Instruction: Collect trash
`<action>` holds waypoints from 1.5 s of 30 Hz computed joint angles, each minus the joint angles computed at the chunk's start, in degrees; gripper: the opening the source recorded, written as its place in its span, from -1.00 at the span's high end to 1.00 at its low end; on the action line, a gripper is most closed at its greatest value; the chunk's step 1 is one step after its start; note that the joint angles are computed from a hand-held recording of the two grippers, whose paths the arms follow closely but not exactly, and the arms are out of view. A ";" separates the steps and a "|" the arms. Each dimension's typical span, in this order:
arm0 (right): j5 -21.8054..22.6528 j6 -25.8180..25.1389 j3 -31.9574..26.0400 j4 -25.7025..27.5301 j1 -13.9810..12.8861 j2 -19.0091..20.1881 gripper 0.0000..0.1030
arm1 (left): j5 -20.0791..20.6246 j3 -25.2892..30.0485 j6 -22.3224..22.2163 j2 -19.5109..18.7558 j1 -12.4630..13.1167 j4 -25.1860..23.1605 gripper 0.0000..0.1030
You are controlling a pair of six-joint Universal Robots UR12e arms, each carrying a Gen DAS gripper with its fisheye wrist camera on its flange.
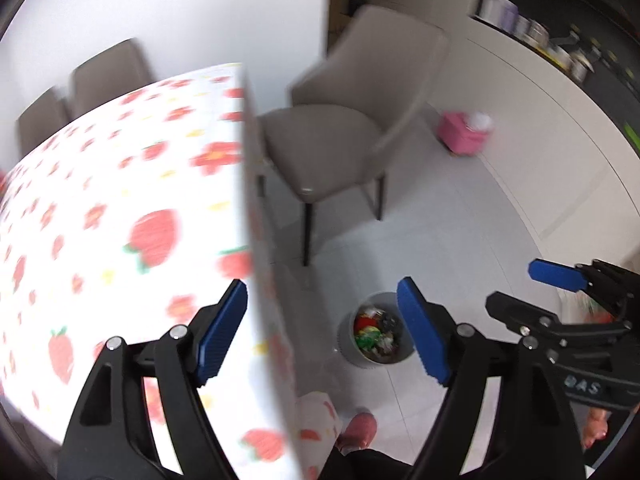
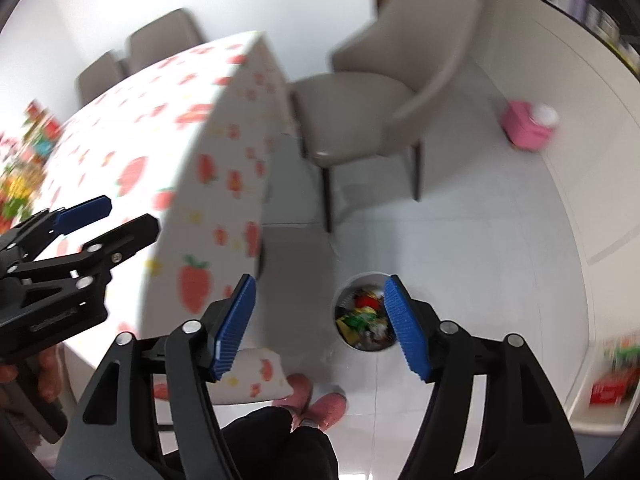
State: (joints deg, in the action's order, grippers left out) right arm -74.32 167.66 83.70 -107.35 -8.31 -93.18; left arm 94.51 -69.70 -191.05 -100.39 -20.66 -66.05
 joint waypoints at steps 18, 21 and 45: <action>2.87 -9.18 -14.38 0.87 17.11 6.24 -0.61 | 11.70 -6.76 -14.10 14.51 11.91 -4.49 -0.62; 0.13 -6.23 -17.22 0.95 20.53 7.67 -0.62 | 11.46 -6.41 -11.23 15.73 14.85 -5.80 -0.62; -4.09 0.13 -33.57 6.57 30.50 15.68 -0.62 | 4.30 -1.64 -3.66 18.98 27.57 -12.44 -0.62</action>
State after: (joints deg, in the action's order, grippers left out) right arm -78.41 167.80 50.12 -100.78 22.18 -77.50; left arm 98.81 -71.34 -194.71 -81.41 6.91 -78.49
